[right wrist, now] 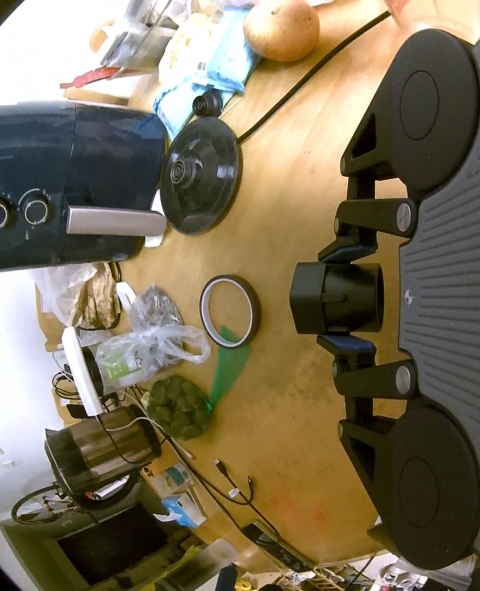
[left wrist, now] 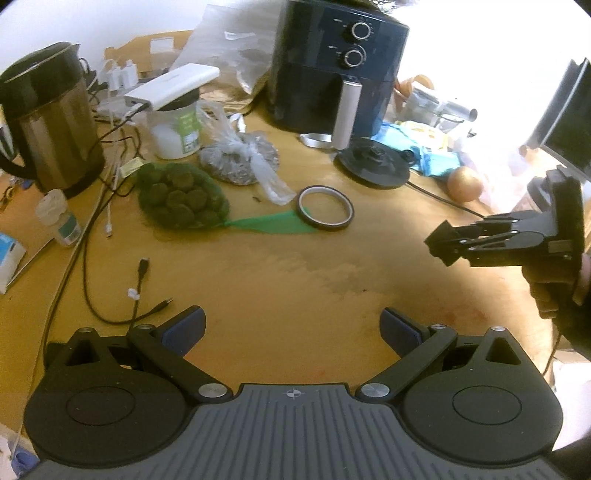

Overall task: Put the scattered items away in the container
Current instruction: 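Lower the left gripper onto the tape ring rim and close it while the right gripper holds the black object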

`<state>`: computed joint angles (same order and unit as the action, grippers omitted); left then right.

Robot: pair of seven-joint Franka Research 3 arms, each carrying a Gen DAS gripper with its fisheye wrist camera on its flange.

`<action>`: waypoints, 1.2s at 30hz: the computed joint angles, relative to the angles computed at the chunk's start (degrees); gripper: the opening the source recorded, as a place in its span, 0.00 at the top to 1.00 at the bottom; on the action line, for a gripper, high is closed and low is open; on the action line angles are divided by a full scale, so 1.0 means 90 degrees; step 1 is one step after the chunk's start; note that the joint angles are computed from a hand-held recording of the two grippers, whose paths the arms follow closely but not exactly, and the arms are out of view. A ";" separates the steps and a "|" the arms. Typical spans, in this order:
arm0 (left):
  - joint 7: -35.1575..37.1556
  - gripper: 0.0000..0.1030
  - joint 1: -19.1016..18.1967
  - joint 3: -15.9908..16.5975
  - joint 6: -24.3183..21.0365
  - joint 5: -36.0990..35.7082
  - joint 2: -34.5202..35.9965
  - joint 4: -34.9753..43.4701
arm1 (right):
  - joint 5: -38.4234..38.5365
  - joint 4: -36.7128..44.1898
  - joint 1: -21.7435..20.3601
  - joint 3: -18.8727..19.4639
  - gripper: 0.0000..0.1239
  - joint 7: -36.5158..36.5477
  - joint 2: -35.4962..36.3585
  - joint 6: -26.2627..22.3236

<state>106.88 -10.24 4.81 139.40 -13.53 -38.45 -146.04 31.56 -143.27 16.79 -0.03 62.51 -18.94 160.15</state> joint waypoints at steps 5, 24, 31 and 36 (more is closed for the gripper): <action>-0.0261 0.00 0.0140 -0.0088 -0.0034 0.0143 -0.0268 -0.0147 | 0.0052 -0.0148 0.0023 -0.0028 0.65 -0.0005 -0.0182 0.0049; 0.0340 0.00 -0.0639 0.0137 0.0644 -0.0287 0.0202 -0.0023 | -0.0553 -0.1048 -0.0284 0.0274 0.65 0.1227 -0.1609 0.0002; 0.0908 0.00 -0.0816 0.0067 0.1010 -0.0649 0.0888 0.0341 | -0.0931 -0.1428 -0.0523 0.0387 0.65 0.1991 -0.2217 -0.0101; 0.1322 0.00 -0.0884 -0.0004 0.1150 -0.0932 0.1281 0.0587 | -0.1139 -0.1608 -0.0698 0.0437 0.65 0.2491 -0.2488 -0.0141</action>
<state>118.77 -18.20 4.77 149.74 -21.91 -26.92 -140.75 21.31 -157.74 10.50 3.91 84.94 -41.33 158.87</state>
